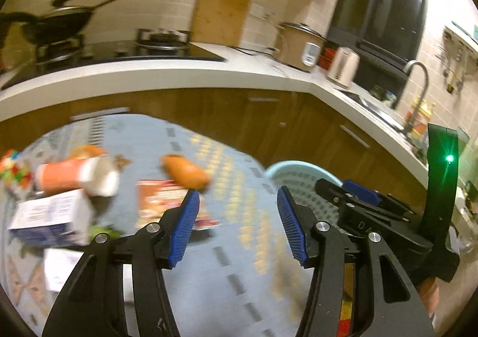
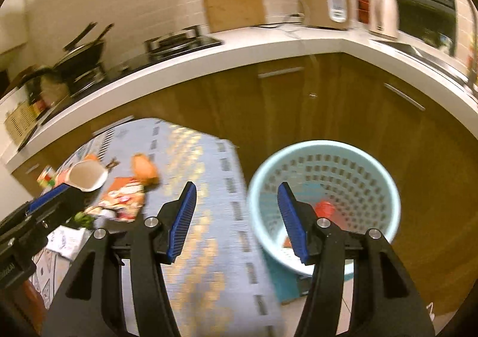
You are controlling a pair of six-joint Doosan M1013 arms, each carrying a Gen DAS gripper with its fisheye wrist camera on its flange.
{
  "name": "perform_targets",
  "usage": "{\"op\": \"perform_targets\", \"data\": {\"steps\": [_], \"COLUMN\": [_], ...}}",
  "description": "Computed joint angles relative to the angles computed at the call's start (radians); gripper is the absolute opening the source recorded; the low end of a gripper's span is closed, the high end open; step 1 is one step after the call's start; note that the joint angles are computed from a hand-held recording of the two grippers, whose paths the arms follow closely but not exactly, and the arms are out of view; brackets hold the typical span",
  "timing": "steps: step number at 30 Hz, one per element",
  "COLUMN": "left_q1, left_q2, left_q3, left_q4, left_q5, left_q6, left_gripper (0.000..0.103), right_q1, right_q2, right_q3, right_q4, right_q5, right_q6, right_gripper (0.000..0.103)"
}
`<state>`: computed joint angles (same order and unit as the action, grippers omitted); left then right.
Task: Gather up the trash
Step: 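Move both open grippers back over the table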
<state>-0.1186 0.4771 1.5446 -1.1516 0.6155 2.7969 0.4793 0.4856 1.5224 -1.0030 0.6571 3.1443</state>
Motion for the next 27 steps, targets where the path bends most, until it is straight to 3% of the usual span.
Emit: {"op": "perform_targets", "data": {"steps": [4, 10, 11, 13, 18, 22, 25, 27], "left_q1": [0.033, 0.091, 0.105, 0.129, 0.173, 0.182, 0.197, 0.201], "left_q2": [-0.012, -0.014, -0.010, 0.001, 0.027, 0.045, 0.051, 0.055], "left_q3": [0.030, 0.065, 0.067, 0.058, 0.035, 0.014, 0.016, 0.014], "left_q4": [-0.009, -0.021, -0.012, 0.031, 0.090, 0.200, 0.173, 0.174], "left_q5": [-0.065, -0.134, -0.141, -0.126, -0.097, -0.069, -0.041, -0.043], "left_q6": [0.009, 0.006, -0.012, -0.076, -0.186, -0.300, -0.286, -0.287], "left_gripper": [0.065, 0.065, 0.065, 0.065, 0.065, 0.065, 0.065, 0.065], "right_q1": [0.013, 0.050, 0.056, 0.068, 0.097, 0.092, 0.092, 0.085], "right_q2": [0.032, 0.062, 0.068, 0.086, 0.147, 0.167, 0.173, 0.173], "right_q3": [-0.034, -0.049, -0.056, -0.083, -0.176, -0.199, -0.212, -0.210], "right_q4": [0.040, 0.080, 0.111, 0.208, 0.309, 0.379, 0.449, 0.587], "right_q5": [-0.042, -0.153, -0.171, -0.199, -0.148, -0.170, -0.175, -0.208], "right_q6": [-0.068, -0.237, -0.285, -0.428, -0.606, -0.668, -0.743, -0.865], "right_gripper": [0.054, 0.054, 0.045, 0.036, 0.036, 0.036, 0.036, 0.036]}}
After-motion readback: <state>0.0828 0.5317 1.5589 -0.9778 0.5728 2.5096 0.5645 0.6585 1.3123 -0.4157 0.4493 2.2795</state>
